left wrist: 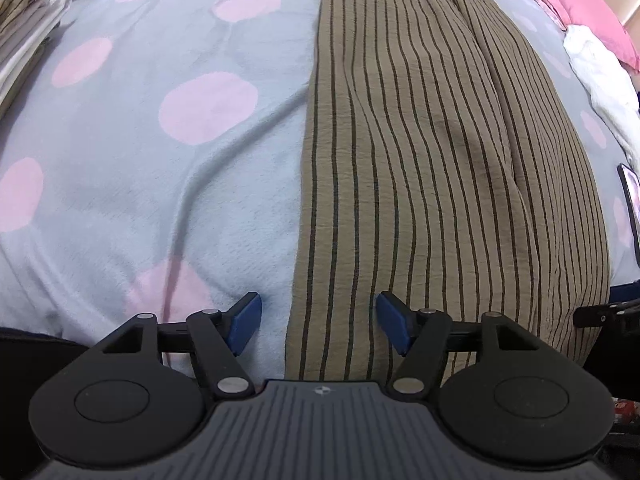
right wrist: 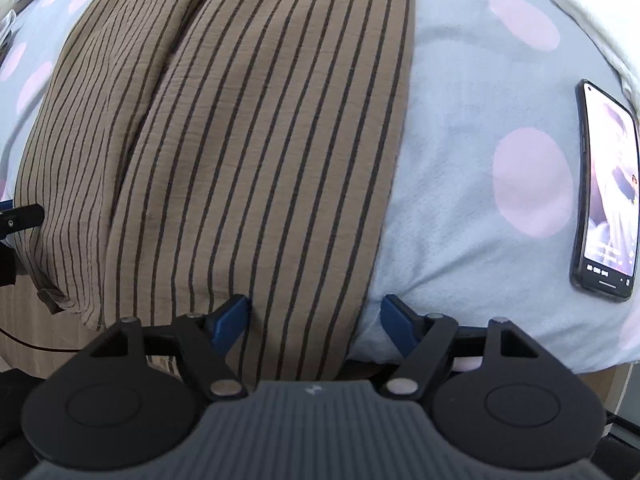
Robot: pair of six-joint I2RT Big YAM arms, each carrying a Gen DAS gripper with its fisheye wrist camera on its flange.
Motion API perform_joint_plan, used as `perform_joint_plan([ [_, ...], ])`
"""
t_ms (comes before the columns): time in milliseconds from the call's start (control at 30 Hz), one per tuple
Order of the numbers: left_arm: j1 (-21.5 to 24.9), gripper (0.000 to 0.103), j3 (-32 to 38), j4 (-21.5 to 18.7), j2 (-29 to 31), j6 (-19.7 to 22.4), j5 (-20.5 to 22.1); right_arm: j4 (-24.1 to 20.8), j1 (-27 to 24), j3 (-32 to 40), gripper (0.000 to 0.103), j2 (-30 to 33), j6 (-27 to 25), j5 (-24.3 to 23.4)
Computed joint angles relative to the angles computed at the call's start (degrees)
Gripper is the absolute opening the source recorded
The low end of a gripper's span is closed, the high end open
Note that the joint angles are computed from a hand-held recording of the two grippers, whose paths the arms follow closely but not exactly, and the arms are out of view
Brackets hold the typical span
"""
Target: Fold clothes
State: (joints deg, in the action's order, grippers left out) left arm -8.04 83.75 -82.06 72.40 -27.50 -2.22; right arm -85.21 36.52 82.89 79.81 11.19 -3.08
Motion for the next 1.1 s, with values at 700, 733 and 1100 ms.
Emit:
perform_joint_plan([
  [700, 0.97, 0.001, -0.1, 5.08, -3.43, 5.42, 7.17, 1.6, 2.85, -1.44, 0.003, -8.71, -5.02, 2.97],
  [733, 1.55, 0.001, 0.29, 5.66, -3.66, 5.59, 8.5, 1.76, 2.39, -1.01, 0.003, -9.11, -6.18, 3.03],
  [1100, 12.13, 0.001, 9.38, 11.9, -1.57, 11.49, 24.03, 6.3, 0.01, 4.19, 0.003, -12.25, -12.12, 4.65],
])
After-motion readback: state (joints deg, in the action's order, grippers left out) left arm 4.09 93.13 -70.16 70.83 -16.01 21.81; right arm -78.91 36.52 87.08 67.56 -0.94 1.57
